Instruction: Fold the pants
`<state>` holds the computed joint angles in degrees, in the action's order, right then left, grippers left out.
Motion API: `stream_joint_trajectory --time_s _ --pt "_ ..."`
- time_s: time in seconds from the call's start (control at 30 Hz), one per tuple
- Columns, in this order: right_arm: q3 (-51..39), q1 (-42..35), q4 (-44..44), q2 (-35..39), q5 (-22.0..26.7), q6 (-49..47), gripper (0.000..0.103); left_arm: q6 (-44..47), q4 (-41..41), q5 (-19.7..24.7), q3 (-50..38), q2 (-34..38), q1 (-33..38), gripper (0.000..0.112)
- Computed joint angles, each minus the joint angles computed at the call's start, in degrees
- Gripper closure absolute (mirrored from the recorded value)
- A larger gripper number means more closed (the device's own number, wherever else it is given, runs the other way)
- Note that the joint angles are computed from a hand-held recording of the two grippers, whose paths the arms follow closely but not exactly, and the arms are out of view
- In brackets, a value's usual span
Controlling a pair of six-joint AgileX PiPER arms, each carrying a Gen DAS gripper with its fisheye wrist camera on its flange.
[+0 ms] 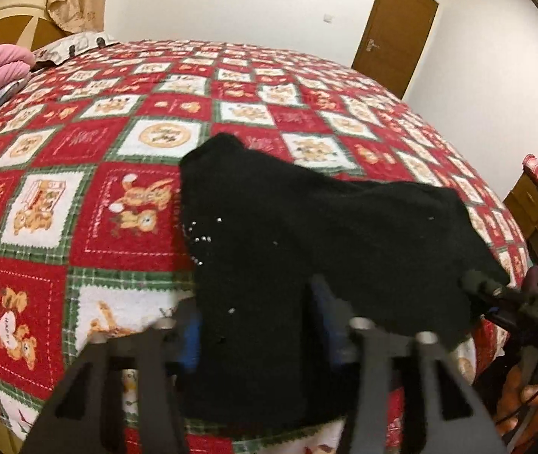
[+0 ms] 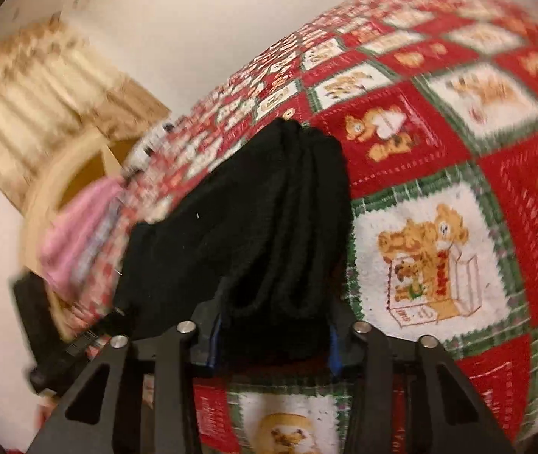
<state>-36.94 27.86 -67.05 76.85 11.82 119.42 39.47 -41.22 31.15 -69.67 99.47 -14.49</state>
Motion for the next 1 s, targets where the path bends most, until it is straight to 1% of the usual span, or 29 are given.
stream_joint_trajectory --time_s 0.03,0.1,0.17,0.2,0.27,0.33,0.37,0.47,0.5,0.63,0.77,0.83,0.9,0.97,1.0 --pt "-1.1 1.1 3.8 0.4 2.3 -4.3 0.064 0.0 -1.0 0.4 0.0 0.1 0.3 0.074" --pt "-3.5 3.6 8.5 1.3 7.5 -10.5 0.067 1.0 -3.4 1.3 -0.1 0.3 1.3 0.079" --pt "-5.3 5.5 9.3 2.0 11.4 -12.9 0.068 2.1 -5.6 2.6 -0.5 0.6 2.3 0.082" --pt "-6.4 7.1 9.3 2.5 14.2 -13.8 0.069 3.0 -7.0 3.1 -0.4 0.6 2.8 0.082" --pt "-7.7 9.0 8.8 2.6 17.5 -14.5 0.069 3.0 -7.7 3.3 -0.4 0.5 3.1 0.084" --pt "-9.3 10.9 8.4 2.1 20.6 -16.4 0.07 2.8 -8.2 3.0 0.0 -0.2 3.2 0.087" --pt "-9.8 11.8 8.4 1.7 22.1 -17.3 0.07 2.6 -7.7 2.5 -0.1 -0.6 3.1 0.088" --pt "-12.8 14.6 7.7 1.4 25.7 -19.2 0.07 1.8 -5.2 0.1 -0.2 -1.8 2.2 0.095" --pt "-14.3 15.4 7.6 1.7 26.8 -20.5 0.07 1.8 -4.9 -0.2 -0.5 -2.1 2.2 0.096" --pt "-21.5 16.4 7.9 4.8 28.6 -26.2 0.07 -0.8 -1.5 -0.1 -3.3 -1.9 2.8 0.098" --pt "-30.2 16.3 10.3 10.2 28.2 -33.8 0.07 -0.6 -0.3 -2.8 -4.5 -3.2 5.1 0.098" --pt "-35.7 16.1 11.8 13.9 27.7 -38.1 0.07 0.4 -0.9 -3.7 -5.6 -3.5 7.2 0.098" --pt "-42.5 15.6 13.9 18.2 27.2 -43.0 0.07 -0.5 0.3 -4.3 -7.4 -2.8 8.4 0.098" --pt "-49.1 15.1 16.4 22.4 27.1 -47.6 0.07 -3.5 3.1 -4.1 -10.6 -1.1 10.0 0.098" --pt "-53.8 14.6 18.1 25.3 27.3 -51.4 0.07 -5.3 4.7 -3.8 -12.7 0.0 10.9 0.098"
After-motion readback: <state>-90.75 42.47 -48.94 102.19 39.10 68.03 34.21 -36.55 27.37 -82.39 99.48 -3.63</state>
